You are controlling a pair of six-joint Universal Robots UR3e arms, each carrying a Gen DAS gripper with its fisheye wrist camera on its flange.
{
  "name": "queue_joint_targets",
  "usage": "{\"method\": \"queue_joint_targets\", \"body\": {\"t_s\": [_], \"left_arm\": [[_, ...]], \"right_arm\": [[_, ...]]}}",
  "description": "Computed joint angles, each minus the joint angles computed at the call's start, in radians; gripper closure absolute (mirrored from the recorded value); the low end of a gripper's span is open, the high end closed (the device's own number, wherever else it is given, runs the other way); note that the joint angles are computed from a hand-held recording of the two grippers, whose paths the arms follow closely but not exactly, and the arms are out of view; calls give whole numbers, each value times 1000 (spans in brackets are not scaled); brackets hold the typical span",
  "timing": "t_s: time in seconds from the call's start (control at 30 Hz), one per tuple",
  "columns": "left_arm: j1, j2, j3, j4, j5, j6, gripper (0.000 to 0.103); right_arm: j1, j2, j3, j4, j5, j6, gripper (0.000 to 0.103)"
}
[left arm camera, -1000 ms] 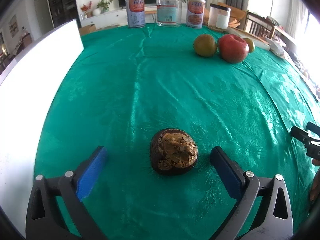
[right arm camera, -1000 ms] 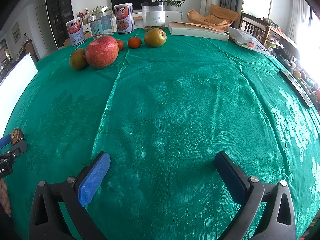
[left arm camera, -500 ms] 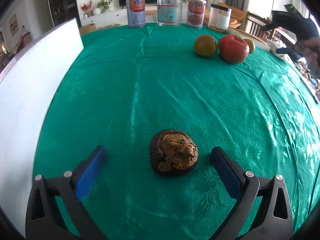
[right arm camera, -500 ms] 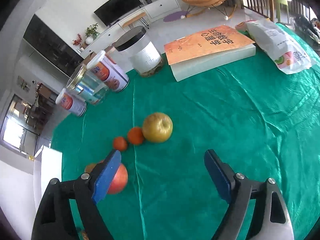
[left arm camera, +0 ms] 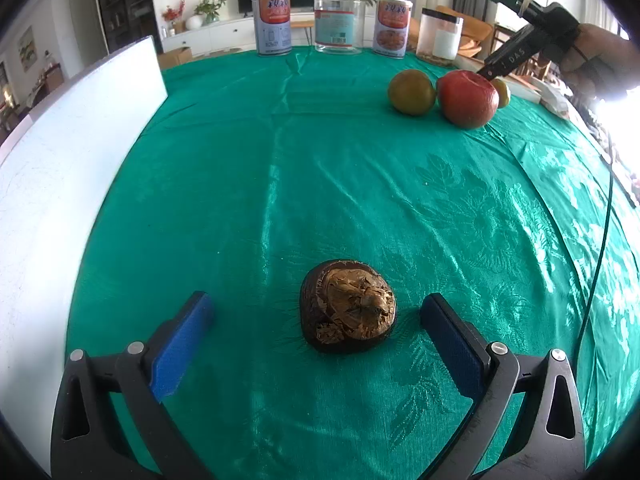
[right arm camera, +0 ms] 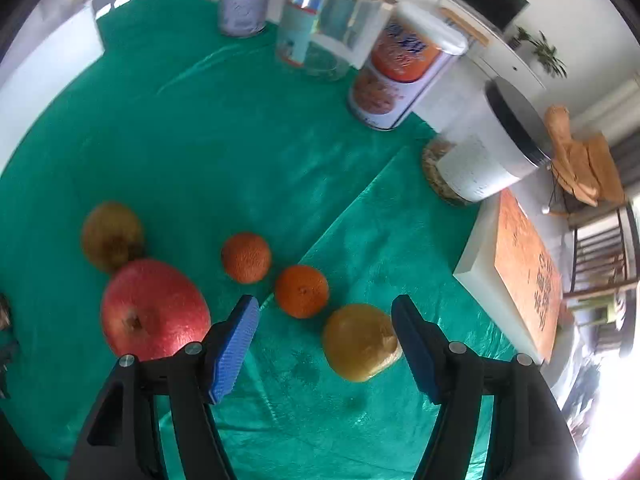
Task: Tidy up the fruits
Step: 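Grasp the small orange with the right tool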
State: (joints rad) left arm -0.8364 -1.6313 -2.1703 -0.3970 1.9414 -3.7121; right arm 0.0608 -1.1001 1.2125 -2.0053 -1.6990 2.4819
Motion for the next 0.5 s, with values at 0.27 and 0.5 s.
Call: {"method": "queue_joint_targets", "body": {"t_s": [0.27, 0.5], "left_arm": [[-2, -1, 2, -1, 1, -1, 1], [-2, -2, 3, -2, 0, -2, 1]], "right_arm": [[-56, 36, 40, -55, 77, -2, 46], [-86, -7, 105, -56, 145, -20, 73]]}}
